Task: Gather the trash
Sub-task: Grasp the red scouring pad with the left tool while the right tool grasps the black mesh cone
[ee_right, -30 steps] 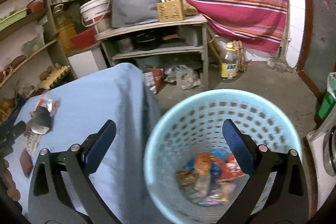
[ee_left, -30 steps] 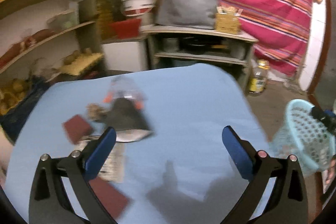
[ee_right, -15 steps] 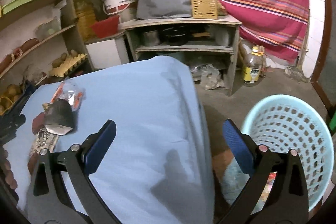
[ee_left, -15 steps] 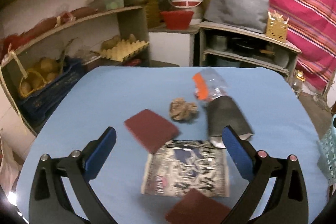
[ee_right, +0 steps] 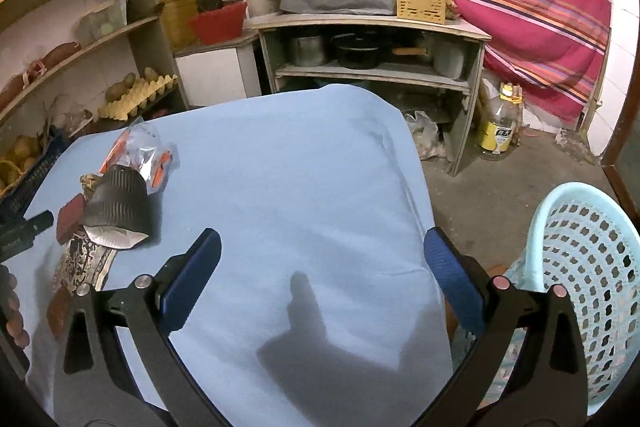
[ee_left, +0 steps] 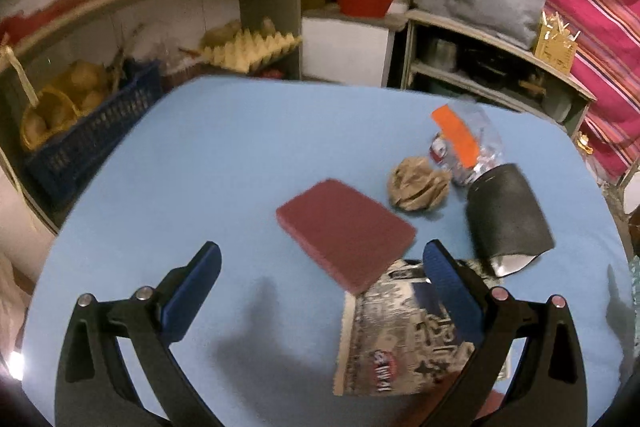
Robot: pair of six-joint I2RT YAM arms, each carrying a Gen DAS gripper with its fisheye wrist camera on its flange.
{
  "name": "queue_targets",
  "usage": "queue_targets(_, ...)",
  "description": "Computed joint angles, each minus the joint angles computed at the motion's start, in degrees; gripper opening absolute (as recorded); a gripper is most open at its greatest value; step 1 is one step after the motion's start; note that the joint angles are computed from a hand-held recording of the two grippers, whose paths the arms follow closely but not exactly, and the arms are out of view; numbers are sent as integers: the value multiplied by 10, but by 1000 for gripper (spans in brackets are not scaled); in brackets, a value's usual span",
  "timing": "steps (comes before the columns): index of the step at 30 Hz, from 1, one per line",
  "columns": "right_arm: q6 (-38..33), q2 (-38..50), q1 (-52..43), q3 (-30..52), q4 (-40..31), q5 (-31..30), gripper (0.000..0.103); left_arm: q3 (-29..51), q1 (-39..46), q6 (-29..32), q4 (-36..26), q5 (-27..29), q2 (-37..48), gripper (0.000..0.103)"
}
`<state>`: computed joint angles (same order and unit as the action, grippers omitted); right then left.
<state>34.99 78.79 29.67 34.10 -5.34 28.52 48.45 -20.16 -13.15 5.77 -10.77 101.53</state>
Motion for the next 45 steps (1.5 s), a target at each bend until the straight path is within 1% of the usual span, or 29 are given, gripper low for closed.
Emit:
queue_targets(5,-2,28,-8,14,10,-23,99,29,16,-3,-12,21,41,99)
queue_targets(13,-7,71,-4,39,17,-18,99,104,4,3,-45,37,101,99)
queue_targets(16,-12,83,-2,47,18,-23,99,134,-1,-8,-65,29,126,99)
queue_targets(20,-14,90,0,55,14,-20,99,159,4,-20,-86,47,145,99)
queue_targets(22,-12,91,3,56,14,-22,99,165,4,-27,-94,42,151,98)
queue_targets(26,-12,100,18,67,9,-17,99,153,8,-24,-84,45,147,97)
queue_targets(29,-13,110,31,77,7,-11,99,143,10,-17,-77,40,140,87)
queue_targets(34,-5,132,59,107,-4,-2,99,126,23,-6,-67,58,126,86)
queue_targets(37,-6,148,77,134,-5,1,99,110,28,1,-61,60,109,86)
queue_targets(40,-13,178,97,173,-3,4,99,89,36,12,-50,64,85,86)
queue_targets(45,-15,252,110,267,-36,6,99,52,59,36,-33,72,39,86)
